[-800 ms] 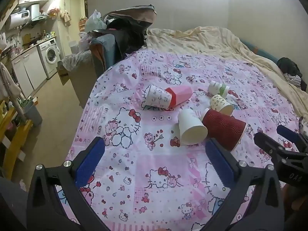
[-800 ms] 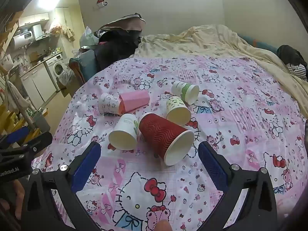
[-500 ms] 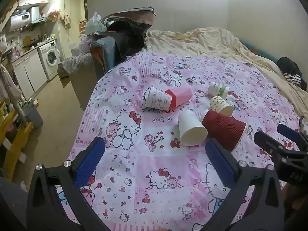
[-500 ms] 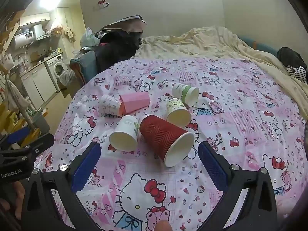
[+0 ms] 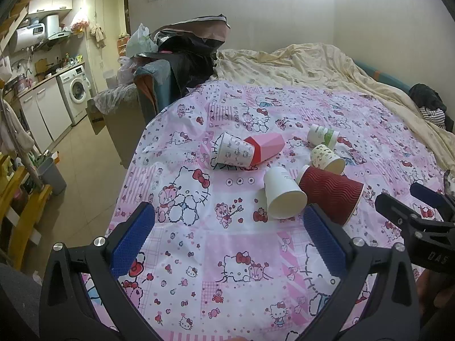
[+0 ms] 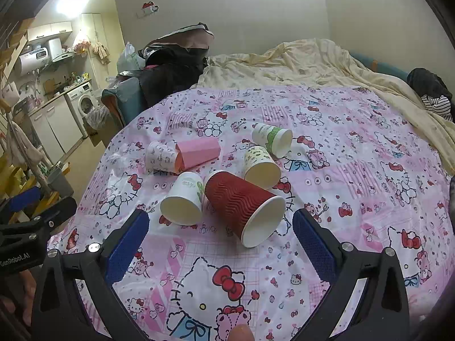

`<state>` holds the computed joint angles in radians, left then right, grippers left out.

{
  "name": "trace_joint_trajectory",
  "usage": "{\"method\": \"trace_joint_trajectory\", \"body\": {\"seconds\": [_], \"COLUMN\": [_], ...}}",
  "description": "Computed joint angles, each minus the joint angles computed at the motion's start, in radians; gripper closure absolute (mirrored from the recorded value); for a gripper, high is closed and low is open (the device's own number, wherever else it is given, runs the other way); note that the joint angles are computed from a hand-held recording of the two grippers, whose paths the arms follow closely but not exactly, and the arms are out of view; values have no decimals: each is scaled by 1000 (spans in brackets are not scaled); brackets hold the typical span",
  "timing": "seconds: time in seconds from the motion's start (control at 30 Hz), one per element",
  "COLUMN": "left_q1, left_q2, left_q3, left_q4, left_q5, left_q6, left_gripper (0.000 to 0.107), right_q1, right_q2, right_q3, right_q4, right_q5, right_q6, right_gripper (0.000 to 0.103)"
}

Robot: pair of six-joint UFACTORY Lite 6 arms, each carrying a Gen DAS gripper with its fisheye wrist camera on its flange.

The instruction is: Flip cup upside down

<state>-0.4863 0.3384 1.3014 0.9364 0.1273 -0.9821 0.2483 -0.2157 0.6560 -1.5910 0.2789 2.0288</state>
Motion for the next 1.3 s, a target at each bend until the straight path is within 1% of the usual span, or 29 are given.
{"method": "trace_joint_trajectory", "body": {"seconds": [0.2, 0.4, 0.47, 0.5, 0.6, 0.63, 0.8, 0.87, 0.97, 1.03, 1.1, 1.13, 1.17, 1.23, 1.3], "left_q1": [5, 7, 9, 7, 8, 10, 10, 14, 14, 17, 16, 18, 18, 18, 18], "left_q2": [-6, -5, -3, -3, -8, -6, -8, -9, -15, -13, -16, -12, -17, -11, -16], "left_q3": [-5, -6, -3, -2, -20, -17, -18, -21, -31, -28, -34, -26, -33, -22, -30], "left_q4": [-23, -18, -59, -55, 34, 7, -17, -59, -51, -79, -54, -89, -84, -125, -105], "left_q5": [-3, -7, -8, -5, -13, -15, -14, -19, -21, -24, -24, -23, -25, -21, -23], "left_q6": [27, 23, 59, 54, -35, -8, 12, 48, 36, 63, 38, 75, 69, 109, 89], "left_gripper": [4, 4, 4, 4, 4, 4, 4, 4, 4, 4, 4, 4, 4, 4, 4], "right_q1": [0, 7, 6, 6, 4, 5, 4, 5, 1, -1, 1, 2, 2, 3, 2], "right_q2": [-1, 11, 11, 12, 10, 11, 11, 13, 14, 12, 14, 14, 14, 14, 13], "right_q3": [-2, -6, -3, -4, -6, -4, -5, -3, -5, -7, -5, -2, -2, -2, -2], "right_q4": [4, -35, -25, -25, -26, -26, -23, -15, -12, -17, -8, 2, 2, 5, 6], "right_q5": [-1, 7, 4, 5, 2, 4, 4, 6, 8, 7, 9, 8, 8, 9, 9], "right_q6": [-4, 48, 38, 37, 38, 39, 32, 24, 20, 22, 13, 3, 3, -1, -3], "right_gripper": [0, 0, 0, 0, 0, 0, 0, 0, 0, 0, 0, 0, 0, 0, 0]}}
